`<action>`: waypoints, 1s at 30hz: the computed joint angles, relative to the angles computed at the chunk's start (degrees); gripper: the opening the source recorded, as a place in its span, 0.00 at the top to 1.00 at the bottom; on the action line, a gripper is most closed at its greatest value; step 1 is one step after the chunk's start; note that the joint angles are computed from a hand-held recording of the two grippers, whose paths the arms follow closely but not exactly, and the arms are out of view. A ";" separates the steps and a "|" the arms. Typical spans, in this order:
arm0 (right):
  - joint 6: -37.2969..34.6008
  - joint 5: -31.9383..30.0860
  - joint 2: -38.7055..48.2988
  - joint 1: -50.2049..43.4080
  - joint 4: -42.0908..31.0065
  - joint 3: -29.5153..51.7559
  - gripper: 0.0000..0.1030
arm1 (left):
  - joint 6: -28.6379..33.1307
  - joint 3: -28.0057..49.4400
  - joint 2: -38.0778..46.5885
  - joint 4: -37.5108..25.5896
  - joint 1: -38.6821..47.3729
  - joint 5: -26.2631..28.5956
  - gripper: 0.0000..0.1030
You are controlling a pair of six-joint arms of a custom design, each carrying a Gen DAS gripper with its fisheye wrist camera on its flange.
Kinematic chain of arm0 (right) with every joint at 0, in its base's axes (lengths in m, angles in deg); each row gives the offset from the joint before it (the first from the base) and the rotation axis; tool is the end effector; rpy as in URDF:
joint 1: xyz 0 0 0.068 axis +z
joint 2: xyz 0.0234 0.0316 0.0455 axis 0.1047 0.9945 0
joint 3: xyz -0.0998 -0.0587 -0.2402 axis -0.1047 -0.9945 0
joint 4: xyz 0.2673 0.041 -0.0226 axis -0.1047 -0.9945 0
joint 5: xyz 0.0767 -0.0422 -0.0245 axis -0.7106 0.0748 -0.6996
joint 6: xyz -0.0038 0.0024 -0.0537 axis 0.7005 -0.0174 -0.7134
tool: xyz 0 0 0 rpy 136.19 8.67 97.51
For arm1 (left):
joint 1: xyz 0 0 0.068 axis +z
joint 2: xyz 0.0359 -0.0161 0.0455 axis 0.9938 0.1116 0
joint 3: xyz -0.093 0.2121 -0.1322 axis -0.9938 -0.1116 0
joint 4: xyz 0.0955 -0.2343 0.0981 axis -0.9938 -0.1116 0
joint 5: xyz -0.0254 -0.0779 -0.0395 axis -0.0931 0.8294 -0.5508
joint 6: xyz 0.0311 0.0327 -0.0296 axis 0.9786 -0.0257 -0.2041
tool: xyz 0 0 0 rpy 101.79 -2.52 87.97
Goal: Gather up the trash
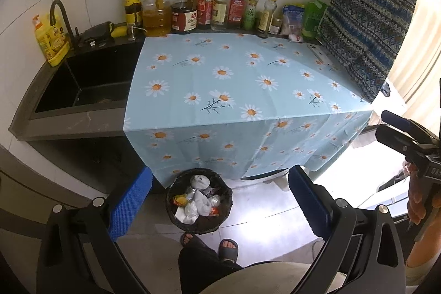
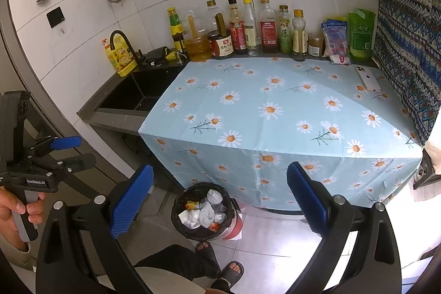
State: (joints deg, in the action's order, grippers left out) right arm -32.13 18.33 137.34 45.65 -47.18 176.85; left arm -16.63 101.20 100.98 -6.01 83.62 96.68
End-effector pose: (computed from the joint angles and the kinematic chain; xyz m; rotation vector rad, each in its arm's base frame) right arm 0.1651 0.1246 0.4154 0.1636 2.4725 0.2898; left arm 0.2252 -0.0126 0.3597 0.5673 2.5239 -0.3563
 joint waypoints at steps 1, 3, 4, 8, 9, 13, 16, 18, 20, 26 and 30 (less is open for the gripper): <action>0.22 0.00 0.04 0.06 -0.07 0.08 0.06 | -0.15 -0.10 0.04 0.05 -0.02 -0.09 0.07; 0.10 -0.15 0.04 -0.04 -0.04 0.02 0.06 | -0.83 -0.46 -0.20 0.66 -0.05 -0.74 0.07; -0.10 -0.30 -0.14 -0.31 0.00 -0.25 0.06 | -1.13 -0.86 -0.59 1.37 -0.06 -1.35 0.07; -0.60 -0.74 -0.61 -0.91 0.31 -0.89 0.06 | -1.80 -1.39 -1.54 2.79 -0.14 -2.83 0.07; -0.65 -0.82 -0.76 -1.05 0.40 -1.05 0.06 | -2.10 -1.10 -1.23 2.80 -0.03 -2.79 0.07; -1.44 -1.23 -0.99 -1.68 0.85 -1.51 0.06 | -2.65 -0.27 -0.47 2.71 0.01 -3.28 0.07; -1.56 -1.36 -0.71 -1.83 0.94 -1.35 0.06 | -2.68 -0.30 -0.43 2.77 -0.27 -3.32 0.07; -1.52 -1.48 -0.55 -1.99 0.82 -1.27 0.06 | -2.79 -0.38 -0.33 2.61 -0.53 -3.15 0.07; -1.76 -1.86 -0.46 -2.34 1.05 -1.40 0.06 | -2.90 -0.47 -0.33 2.47 -0.85 -3.06 0.07; -2.13 -2.46 -0.39 -3.13 1.31 -1.64 0.06 | -3.22 -0.96 -0.59 2.68 -1.89 -3.89 0.07; -2.34 -2.93 -0.68 -3.82 1.46 -2.22 0.06 | -3.28 -0.91 -0.46 2.64 -2.42 -3.92 0.07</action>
